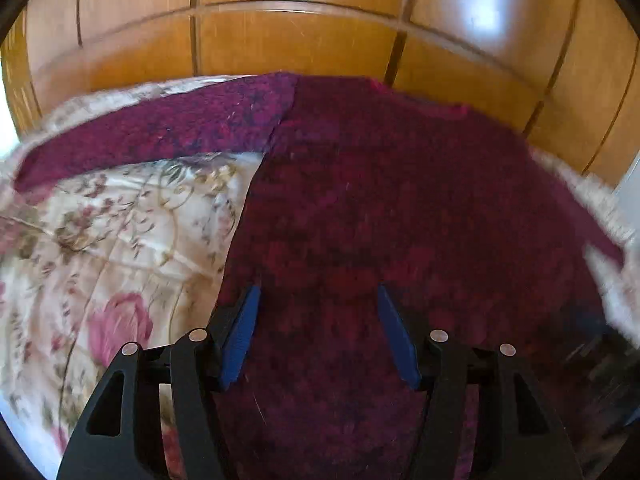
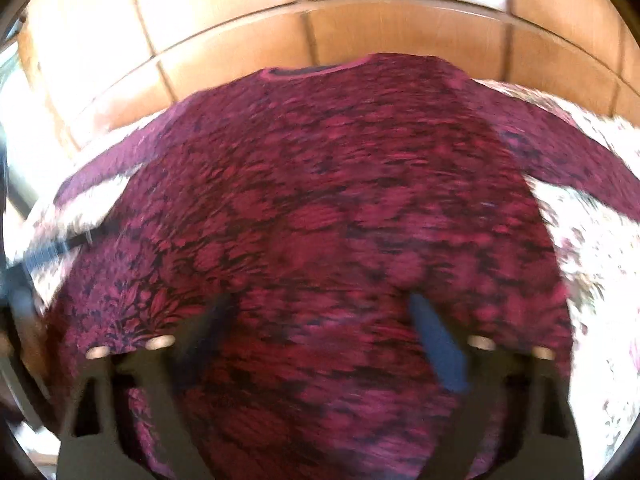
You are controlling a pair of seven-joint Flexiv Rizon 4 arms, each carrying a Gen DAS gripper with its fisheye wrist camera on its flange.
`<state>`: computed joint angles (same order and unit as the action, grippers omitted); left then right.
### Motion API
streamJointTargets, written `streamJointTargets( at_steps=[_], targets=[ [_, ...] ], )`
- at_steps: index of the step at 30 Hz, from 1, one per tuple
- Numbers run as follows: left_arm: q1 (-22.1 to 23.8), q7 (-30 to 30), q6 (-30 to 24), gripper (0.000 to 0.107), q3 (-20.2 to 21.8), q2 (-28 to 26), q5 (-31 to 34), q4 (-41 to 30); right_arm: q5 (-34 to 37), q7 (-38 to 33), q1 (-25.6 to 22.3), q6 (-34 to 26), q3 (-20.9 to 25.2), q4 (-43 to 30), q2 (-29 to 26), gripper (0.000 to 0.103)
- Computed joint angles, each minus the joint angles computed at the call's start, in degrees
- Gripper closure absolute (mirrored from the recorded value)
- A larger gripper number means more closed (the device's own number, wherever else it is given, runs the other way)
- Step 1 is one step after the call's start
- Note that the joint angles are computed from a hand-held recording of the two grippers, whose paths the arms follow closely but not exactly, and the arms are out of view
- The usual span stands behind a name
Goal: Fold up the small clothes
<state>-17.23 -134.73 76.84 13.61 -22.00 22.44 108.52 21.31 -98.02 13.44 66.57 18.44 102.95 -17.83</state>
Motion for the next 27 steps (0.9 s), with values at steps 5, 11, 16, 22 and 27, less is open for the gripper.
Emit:
streamJointTargets(
  at_steps=[5,11,16,22,27],
  targets=[
    [-0.18,-1.64,3.86,0.044,1.38,-0.61,2.6,1.72,13.35,0.8,-8.34,-1.12,-0.86,-3.21,0.48,0.038],
    [-3.17,-2.13,1.45,0.038,4.23,-1.62,3.2,-0.04,14.74,14.88,-14.47,-0.15,-7.26,-7.18,-4.49,0.041],
    [-2.94,-3.25,1.28,0.035,3.93,-1.87,4.1,-0.41,11.65,22.22,-18.25,-0.4,-8.66,-15.14,-11.38,0.051],
    [-3.0,-4.2,-0.2,0.033,3.62,-2.21,5.24,-1.46,8.5,30.31,-20.4,-1.09,-7.42,-23.62,-18.62,0.067],
    [-2.66,-4.6,-0.67,0.032,3.26,-2.3,6.07,-1.89,0.87,35.67,-19.07,-4.98,-9.42,-28.77,-22.2,0.085]
  ],
)
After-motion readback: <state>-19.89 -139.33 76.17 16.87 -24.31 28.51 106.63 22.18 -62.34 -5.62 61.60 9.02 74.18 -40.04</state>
